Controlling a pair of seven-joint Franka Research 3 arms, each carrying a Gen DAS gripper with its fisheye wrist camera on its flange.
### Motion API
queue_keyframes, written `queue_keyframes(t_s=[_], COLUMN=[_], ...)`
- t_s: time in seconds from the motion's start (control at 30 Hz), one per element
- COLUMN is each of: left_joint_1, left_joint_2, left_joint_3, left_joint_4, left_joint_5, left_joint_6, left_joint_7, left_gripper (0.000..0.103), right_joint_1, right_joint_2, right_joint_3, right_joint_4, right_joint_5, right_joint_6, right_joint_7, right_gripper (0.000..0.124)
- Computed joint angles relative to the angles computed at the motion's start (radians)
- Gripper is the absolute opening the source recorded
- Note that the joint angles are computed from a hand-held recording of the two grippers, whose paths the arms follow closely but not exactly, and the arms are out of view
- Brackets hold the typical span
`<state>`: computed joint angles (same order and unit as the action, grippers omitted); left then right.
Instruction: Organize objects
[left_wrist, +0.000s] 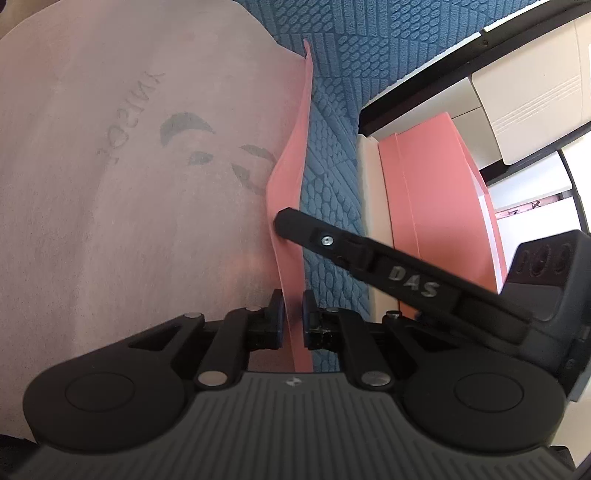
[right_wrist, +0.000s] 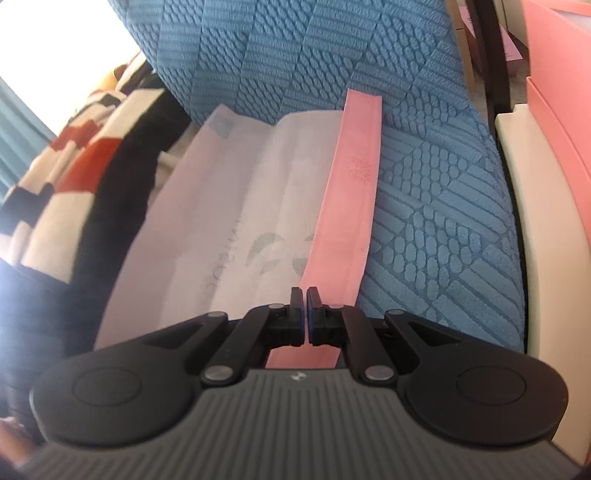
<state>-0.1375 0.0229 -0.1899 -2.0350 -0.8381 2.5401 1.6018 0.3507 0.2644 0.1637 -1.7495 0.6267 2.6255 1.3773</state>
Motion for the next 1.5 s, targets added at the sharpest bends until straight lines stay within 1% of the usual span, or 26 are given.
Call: queue_keyframes(t_s=[0.1, 0.23, 0.3, 0.4, 0.5, 0.6, 0.73, 0.9, 0.93, 1.0, 1.03, 1.07, 1.13, 1.23, 1.33, 1.43, 1.5], left_joint_1=[-0.002, -0.008, -0.014, -0.023, -0.030, -0.029, -0.025, -0.016, -0.015, -0.015, -0.014, -0.015, -0.015, -0.016, -0.021, -0.023, -0.023], left_joint_2=[-0.007, -0.047, -0.062, -0.073, -0.059, -0.038, -0.009, -0.006, -0.006, -0.008, -0.009, -0.010, -0.014, -0.021, -0.030, -0.035, -0.037], left_joint_3=[0.000, 0.005, 0.014, 0.027, 0.029, 0.021, 0.009, 0.000, -0.001, -0.002, -0.002, -0.002, -0.002, 0.000, 0.000, 0.005, 0.008], left_joint_4=[-0.005, -0.042, -0.056, -0.061, -0.045, -0.030, -0.016, -0.015, -0.018, -0.023, -0.026, -0.028, -0.035, -0.042, -0.051, -0.058, -0.060], left_joint_5=[0.034, 0.110, 0.080, 0.012, -0.019, 0.032, 0.104, 0.131, 0.129, 0.127, 0.125, 0.124, 0.128, 0.140, 0.234, 0.210, 0.201], left_joint_6=[0.009, 0.055, 0.079, 0.101, 0.079, 0.050, 0.030, 0.024, 0.026, 0.030, 0.032, 0.035, 0.040, 0.043, 0.058, 0.057, 0.057], left_joint_7=[-0.026, -0.072, -0.062, -0.013, 0.023, 0.002, -0.038, -0.044, -0.042, -0.040, -0.038, -0.037, -0.040, -0.054, -0.115, -0.105, -0.102], left_gripper=[0.010, 0.010, 0.010, 0.010, 0.010, 0.010, 0.010, 0.010, 0.010, 0.010, 0.010, 0.010, 0.010, 0.010, 0.010, 0.010, 0.010], right_joint_1=[0.002, 0.001, -0.003, -0.013, -0.023, -0.027, -0.027, -0.021, -0.018, -0.014, -0.017, -0.018, -0.022, -0.026, -0.022, -0.036, -0.037], right_joint_2=[0.014, 0.020, 0.025, 0.026, 0.026, 0.026, 0.022, 0.016, 0.014, 0.010, 0.006, 0.001, -0.003, 0.001, 0.018, 0.029, 0.037], right_joint_3=[-0.001, -0.002, 0.000, 0.003, 0.006, 0.007, 0.005, 0.000, -0.004, -0.007, -0.004, -0.004, -0.003, -0.004, -0.011, 0.004, 0.005], right_joint_4=[0.011, 0.013, 0.017, 0.017, 0.015, 0.014, 0.012, 0.009, 0.007, -0.002, -0.010, -0.018, -0.026, -0.023, -0.005, 0.008, 0.013], right_joint_5=[-0.011, -0.007, 0.004, 0.030, 0.065, 0.087, 0.090, 0.083, 0.075, 0.070, 0.082, 0.090, 0.100, 0.098, 0.067, 0.098, 0.104], right_joint_6=[-0.016, -0.023, -0.030, -0.037, -0.045, -0.051, -0.052, -0.034, -0.025, 0.003, 0.024, 0.045, 0.064, 0.062, 0.035, 0.027, 0.027], right_joint_7=[0.004, 0.022, 0.031, 0.035, 0.038, 0.042, 0.039, 0.058, 0.069, 0.090, 0.089, 0.093, 0.105, 0.122, 0.169, 0.144, 0.144], right_gripper=[0.006, 0.006, 0.006, 0.004, 0.003, 0.003, 0.003, 0.006, 0.009, 0.023, 0.036, 0.043, 0.043, 0.043, 0.042, 0.043, 0.040])
